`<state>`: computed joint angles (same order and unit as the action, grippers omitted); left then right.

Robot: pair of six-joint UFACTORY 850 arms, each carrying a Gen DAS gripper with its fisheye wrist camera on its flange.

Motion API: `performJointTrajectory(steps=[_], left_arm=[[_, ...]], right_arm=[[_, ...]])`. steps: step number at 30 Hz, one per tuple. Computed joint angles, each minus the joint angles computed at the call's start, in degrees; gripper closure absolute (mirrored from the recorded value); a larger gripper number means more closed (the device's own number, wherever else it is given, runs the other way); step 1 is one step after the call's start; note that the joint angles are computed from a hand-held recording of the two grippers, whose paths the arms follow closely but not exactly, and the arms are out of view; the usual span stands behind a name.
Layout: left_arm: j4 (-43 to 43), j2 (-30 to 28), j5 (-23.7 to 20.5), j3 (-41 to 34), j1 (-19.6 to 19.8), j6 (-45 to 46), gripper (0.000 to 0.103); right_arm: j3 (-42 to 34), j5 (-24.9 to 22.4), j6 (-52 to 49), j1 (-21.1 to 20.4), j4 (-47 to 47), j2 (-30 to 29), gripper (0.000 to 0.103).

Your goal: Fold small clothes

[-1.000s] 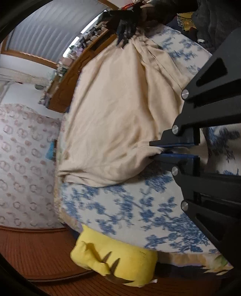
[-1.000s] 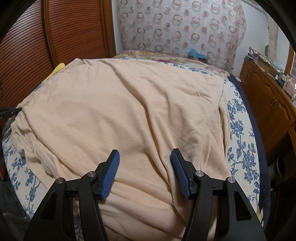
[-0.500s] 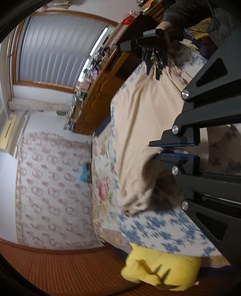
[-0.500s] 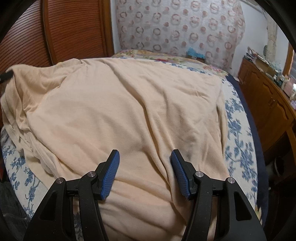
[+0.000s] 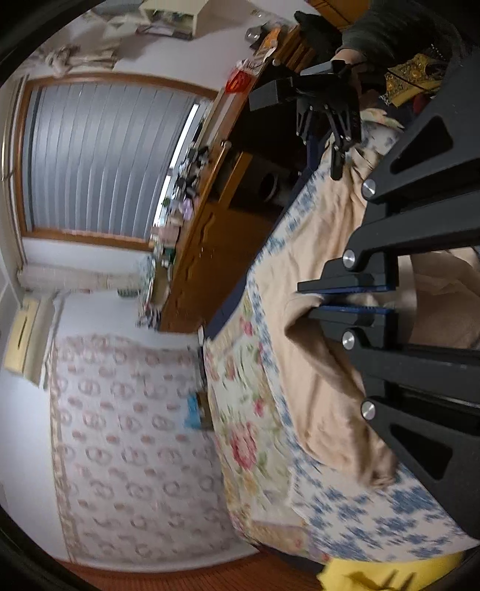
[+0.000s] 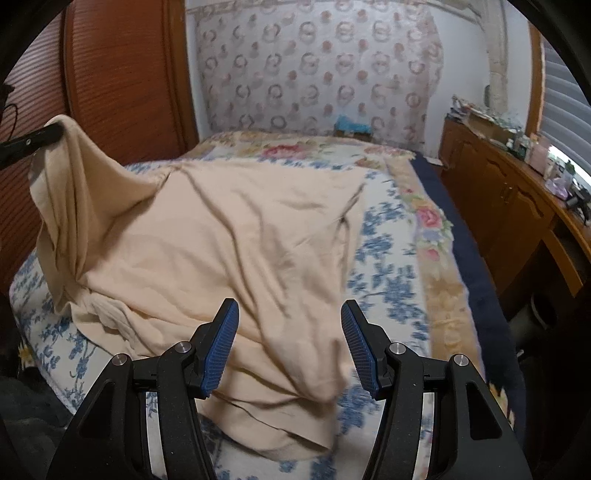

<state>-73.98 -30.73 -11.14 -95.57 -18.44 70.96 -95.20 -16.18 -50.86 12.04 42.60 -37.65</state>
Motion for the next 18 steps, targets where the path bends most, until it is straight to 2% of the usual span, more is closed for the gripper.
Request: performJointTrajectory(steps=[5, 13, 15, 18], left_arm=[[18.0, -5.2, -3.6, -9.7, -2.6, -15.6, 0.102], [34.7, -12.6, -11.0, -22.6, -5.5, -32.1, 0.101], [35.4, -13.2, -12.0, -23.2, -5.7, -32.8, 0.099], [37.4, -12.5, -10.9, -21.7, -6.1, -34.1, 0.086]], right_arm=[[1.7, 1.6, -2.7, -1.0, 3.4, 1.6, 0.044], [3.1, 2.4, -7.3, -1.7, 8.3, 3.1, 0.044], [3.0, 2.4, -7.5, -1.6, 8.3, 3.0, 0.044], [3.0, 2.5, -7.1, -1.5, 8.2, 3.0, 0.044]])
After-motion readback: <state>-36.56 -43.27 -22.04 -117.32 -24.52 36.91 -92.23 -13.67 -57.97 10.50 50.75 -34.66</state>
